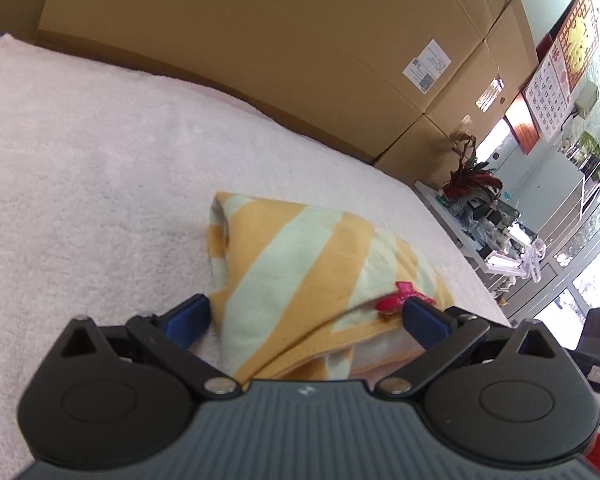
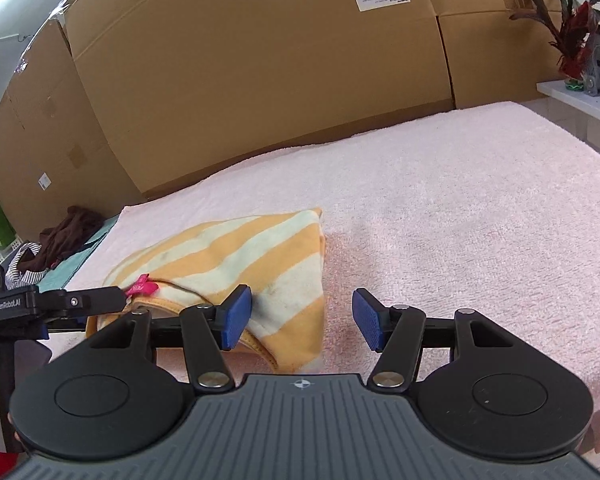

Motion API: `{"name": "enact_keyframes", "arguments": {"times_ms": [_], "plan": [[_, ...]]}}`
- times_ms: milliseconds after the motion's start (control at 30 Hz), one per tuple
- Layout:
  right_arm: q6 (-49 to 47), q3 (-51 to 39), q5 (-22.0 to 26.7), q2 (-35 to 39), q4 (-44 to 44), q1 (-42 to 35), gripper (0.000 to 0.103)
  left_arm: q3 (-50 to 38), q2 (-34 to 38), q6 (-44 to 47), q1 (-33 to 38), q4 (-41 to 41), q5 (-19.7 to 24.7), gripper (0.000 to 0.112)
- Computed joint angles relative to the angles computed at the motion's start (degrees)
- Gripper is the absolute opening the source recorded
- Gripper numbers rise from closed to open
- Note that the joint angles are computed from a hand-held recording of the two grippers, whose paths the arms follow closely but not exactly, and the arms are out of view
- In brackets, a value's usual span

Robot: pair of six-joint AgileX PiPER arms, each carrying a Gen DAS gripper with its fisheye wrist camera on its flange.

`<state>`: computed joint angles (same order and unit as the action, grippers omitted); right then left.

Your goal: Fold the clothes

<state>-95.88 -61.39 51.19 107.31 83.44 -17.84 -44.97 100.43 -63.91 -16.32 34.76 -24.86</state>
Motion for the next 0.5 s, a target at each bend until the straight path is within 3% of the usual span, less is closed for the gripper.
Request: {"name": "enact_keyframes", "arguments": {"times_ms": [167,367,433,500], "plan": [[2.28,-2.69,2.73,1.58,-5.53,-0.69,0.066,2.77,0.74,-6.05,4.87,6.63,-8.89,0.102],[0.66,-4.57,5.86,1.22,-5.65,-2.50,0.065,1.50,-2.48,-4.36,4.51,7.73,-1.40,0.102],[4.52,-7.53,8.46,2.90,-5.42,-2.60,0.065,-0.87,-0.57,-7.75,4.77,10.82,-0.75,0.102],[8.36,-9.57,7.39,4.15,-5.73,-0.98,0.065,-2.98,1.44,-11.50,5.13,13.96,-0.92,0.102]]}}
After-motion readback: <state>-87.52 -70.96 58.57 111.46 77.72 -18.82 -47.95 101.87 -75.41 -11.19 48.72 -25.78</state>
